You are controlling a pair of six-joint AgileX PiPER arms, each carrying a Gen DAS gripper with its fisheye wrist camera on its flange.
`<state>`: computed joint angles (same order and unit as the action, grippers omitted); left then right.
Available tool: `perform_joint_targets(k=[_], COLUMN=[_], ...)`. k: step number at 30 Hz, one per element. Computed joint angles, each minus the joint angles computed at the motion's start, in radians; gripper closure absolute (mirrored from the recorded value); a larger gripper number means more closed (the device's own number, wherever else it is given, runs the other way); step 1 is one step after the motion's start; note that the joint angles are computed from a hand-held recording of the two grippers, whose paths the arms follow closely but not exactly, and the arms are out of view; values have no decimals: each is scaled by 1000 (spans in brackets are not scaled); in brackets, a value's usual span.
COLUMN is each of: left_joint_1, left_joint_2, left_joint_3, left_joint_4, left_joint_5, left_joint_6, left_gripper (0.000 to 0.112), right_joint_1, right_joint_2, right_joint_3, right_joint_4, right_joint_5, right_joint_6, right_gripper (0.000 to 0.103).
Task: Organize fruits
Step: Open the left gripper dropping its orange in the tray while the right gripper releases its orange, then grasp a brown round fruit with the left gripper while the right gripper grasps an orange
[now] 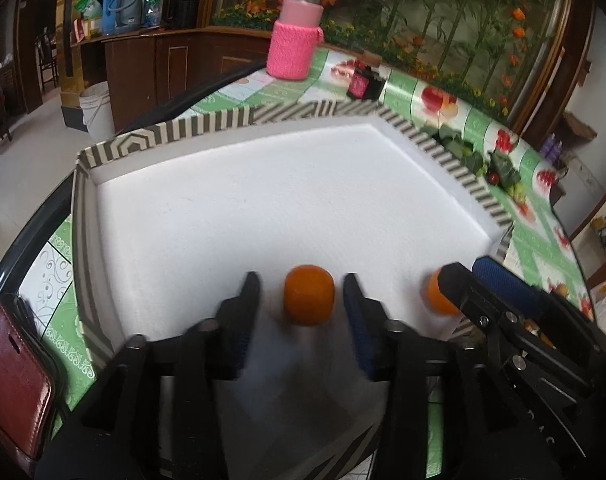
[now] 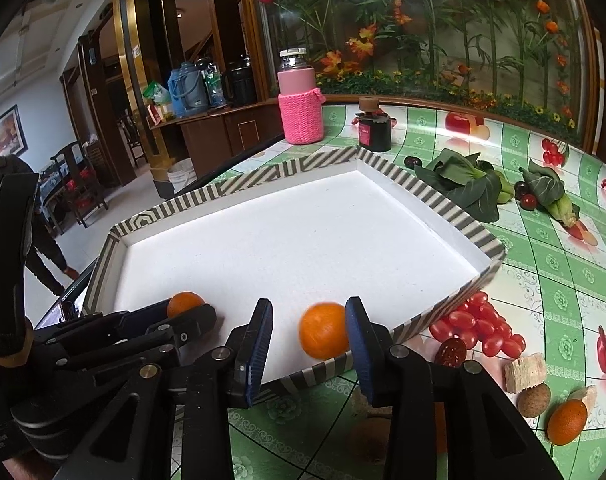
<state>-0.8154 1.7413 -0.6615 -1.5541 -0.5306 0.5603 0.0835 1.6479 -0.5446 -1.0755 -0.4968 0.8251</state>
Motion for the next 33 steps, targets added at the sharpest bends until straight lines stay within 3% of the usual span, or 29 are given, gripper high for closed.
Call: perform_joint_targets(k=[3,7,11,17,21,24,27,33], left_joint_1=[-12,-13,-18,-118,-119,-115,-104,-101], left_joint_2=[-15,-21,-32,-57,-30,7,50,48], left_joint_3=[23,30,41,53,2,-50,-113,-105], left_joint_4=[71,105,198,421,637,713,613,640], left_joint_5=[-30,-28,-19,-72,71,167,252,253], left_joint_6=[-78,-109,-174,-252,-290,-281,-150,-182], left_gripper=[46,43,43,43,43,44,44,44], right_joint_1=[-35,-112,-360,-697,-809,-820,-781,-691], right_joint_2=[-17,-94,-135,-36,12,4,-7,13], right_joint_3=[31,116,132,66,15,15,21,-3], right_joint_4=[45,176,-35,-268,-454,-502,-502,-510], right_joint_5=[-49,-108,-213,-306,-335,-316,-268,-169], right_joint_6=[-39,-198,-100,-28,62,66,63,101], right_gripper=[67,67,67,67,67,67,67,67])
